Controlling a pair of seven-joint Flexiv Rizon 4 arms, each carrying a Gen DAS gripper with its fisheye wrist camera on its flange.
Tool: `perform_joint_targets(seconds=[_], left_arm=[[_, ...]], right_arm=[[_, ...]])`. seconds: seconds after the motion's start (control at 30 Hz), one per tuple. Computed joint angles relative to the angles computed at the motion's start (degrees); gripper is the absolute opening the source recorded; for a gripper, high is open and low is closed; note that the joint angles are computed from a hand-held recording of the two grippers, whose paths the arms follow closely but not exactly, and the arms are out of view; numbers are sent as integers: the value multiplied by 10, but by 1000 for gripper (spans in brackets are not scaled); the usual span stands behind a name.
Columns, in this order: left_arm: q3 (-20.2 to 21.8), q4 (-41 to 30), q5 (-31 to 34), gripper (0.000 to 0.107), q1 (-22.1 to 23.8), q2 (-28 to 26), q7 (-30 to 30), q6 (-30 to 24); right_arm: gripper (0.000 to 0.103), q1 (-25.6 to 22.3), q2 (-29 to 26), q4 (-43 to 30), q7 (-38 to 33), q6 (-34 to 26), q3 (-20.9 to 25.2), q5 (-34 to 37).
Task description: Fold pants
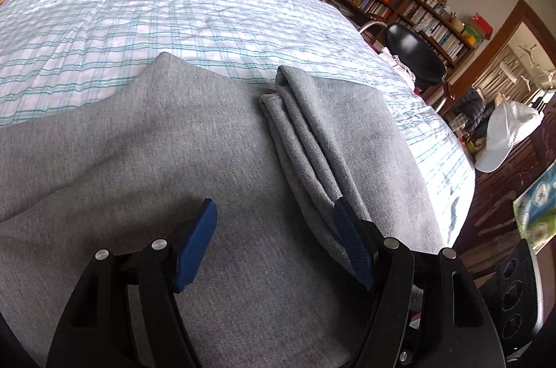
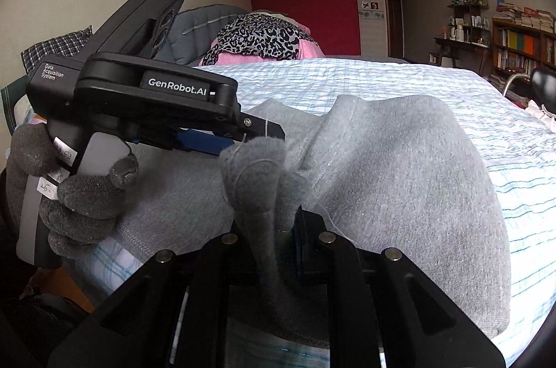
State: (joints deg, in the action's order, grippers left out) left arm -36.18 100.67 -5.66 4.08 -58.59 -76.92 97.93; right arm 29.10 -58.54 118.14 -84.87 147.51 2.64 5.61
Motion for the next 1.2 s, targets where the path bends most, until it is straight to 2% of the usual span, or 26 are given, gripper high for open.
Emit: perform_joint_targets(seconds=[0.07, 0.33, 0.43, 0.5, 0.53, 0.57, 0.6, 0.7, 0.8, 0.87, 0.93, 1.07, 1.13, 1.2], left_arm=[[-19, -5, 3, 77, 10, -11, 6, -8], [-61, -32, -14, 77, 15, -34, 58, -59], [-26, -47, -36, 75, -23, -26, 55, -59], [24, -50, -44, 58, -63, -8, 43, -44], [51, -51, -47, 44, -84, 0, 36, -35], [73, -52, -49, 35, -99, 6, 29, -28], [76, -50, -47, 33, -100, 7, 29, -24], [80, -41, -40, 31, -98, 11, 26, -13], [128, -36, -33, 31, -136, 25, 16, 8], [161, -33, -30, 31, -162, 32, 9, 21], [173, -27, -25, 31, -171, 36, 4, 30], [171, -14, -15, 31, -165, 40, -4, 39], [174, -10, -12, 32, -168, 42, -8, 42], [180, -7, -11, 32, -172, 45, -12, 44]], right_arm=[[13, -6, -3, 3, 2, 8, 3, -9], [14, -14, -5, 22, -1, 30, 10, -34], [17, -34, -1, 28, 0, 25, 9, -64], [23, -44, 1, 34, 1, 25, 12, -80], [26, -54, 5, 42, 2, 25, 15, -99], [36, -72, 11, 50, 6, 23, 20, -133], [42, -90, 15, 60, 11, 27, 25, -165], [47, -145, 28, 88, 33, 37, 41, -246], [48, -200, 38, 114, 66, 59, 51, -305], [48, -227, 42, 129, 88, 82, 53, -318], [48, -252, 43, 136, 117, 99, 53, -329], [48, -252, 44, 133, 151, 98, 38, -279], [48, -261, 38, 127, 163, 84, 29, -295], [48, -244, 33, 124, 151, 68, 19, -275]])
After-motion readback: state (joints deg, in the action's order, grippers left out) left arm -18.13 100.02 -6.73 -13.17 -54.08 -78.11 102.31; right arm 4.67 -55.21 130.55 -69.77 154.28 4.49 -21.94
